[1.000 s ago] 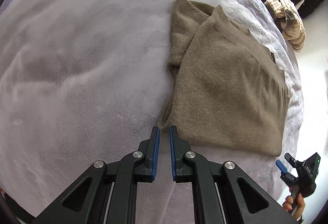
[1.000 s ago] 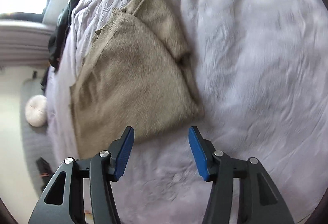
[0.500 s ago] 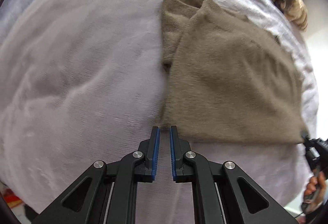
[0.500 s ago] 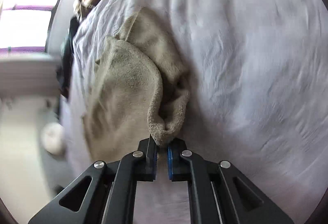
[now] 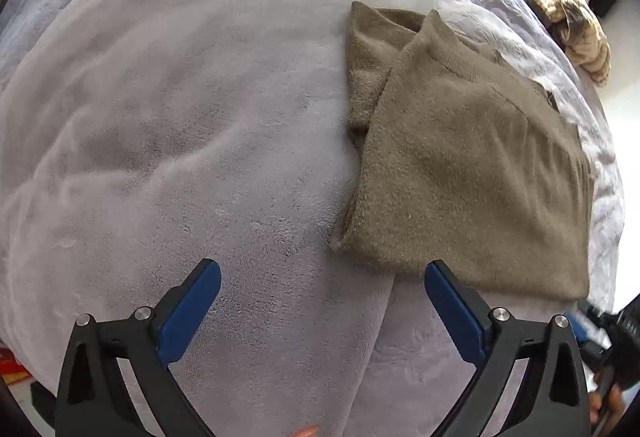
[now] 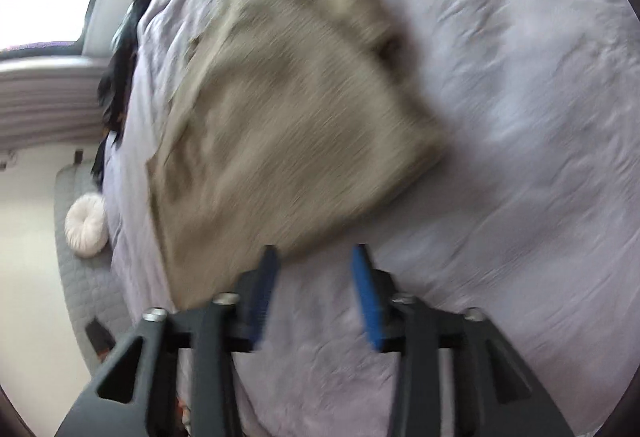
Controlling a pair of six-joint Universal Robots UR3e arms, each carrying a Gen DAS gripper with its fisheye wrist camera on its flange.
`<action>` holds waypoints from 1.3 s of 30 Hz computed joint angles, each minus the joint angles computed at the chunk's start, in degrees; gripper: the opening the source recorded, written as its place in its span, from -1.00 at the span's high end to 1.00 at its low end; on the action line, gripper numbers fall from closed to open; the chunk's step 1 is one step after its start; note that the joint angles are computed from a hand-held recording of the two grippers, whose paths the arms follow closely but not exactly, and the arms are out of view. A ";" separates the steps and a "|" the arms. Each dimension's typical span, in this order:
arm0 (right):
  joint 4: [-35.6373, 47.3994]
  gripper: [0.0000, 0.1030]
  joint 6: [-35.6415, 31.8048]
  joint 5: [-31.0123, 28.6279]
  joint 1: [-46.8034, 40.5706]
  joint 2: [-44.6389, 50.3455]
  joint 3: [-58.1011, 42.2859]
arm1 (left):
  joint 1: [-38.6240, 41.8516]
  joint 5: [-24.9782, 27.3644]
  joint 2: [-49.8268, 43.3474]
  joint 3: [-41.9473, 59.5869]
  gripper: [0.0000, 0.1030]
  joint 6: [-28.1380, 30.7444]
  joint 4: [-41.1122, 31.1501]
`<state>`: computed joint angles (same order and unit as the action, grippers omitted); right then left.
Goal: Fold small clothes
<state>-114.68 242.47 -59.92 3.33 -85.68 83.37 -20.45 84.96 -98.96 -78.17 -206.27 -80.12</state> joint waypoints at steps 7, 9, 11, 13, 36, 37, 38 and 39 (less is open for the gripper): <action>-4.94 0.06 2.71 4.13 6.18 13.53 -12.39 | 5.39 -14.88 1.57 -9.83 -0.85 -3.15 10.08; -5.03 0.06 3.30 4.70 7.21 16.26 -15.57 | 5.73 -16.95 0.43 -11.41 -0.50 -5.03 13.28; -3.93 0.06 3.03 5.04 7.98 18.66 -19.27 | 5.71 -17.09 -0.07 -12.59 0.09 -7.00 15.77; -2.55 0.06 2.42 5.13 8.53 19.67 -21.61 | 4.52 -13.11 -1.06 -11.01 0.61 -8.55 15.17; 28.28 0.06 -7.34 3.29 11.80 37.54 -61.45 | 0.93 -3.33 1.95 -8.26 0.67 1.88 7.27; 29.48 0.06 -7.88 3.19 11.70 37.63 -62.35 | 0.60 -2.87 1.79 -7.46 0.67 2.10 6.47; 31.26 0.06 -8.30 3.06 11.74 39.09 -65.64 | 0.41 -2.40 1.95 -7.05 0.66 2.50 5.66; 32.44 0.06 -8.62 2.97 11.74 39.61 -67.20 | -0.22 -1.24 1.43 -5.45 0.66 2.56 4.05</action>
<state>-82.23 233.85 -56.95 15.07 -46.07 16.16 -20.67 83.72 -97.53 -83.62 -203.72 -76.07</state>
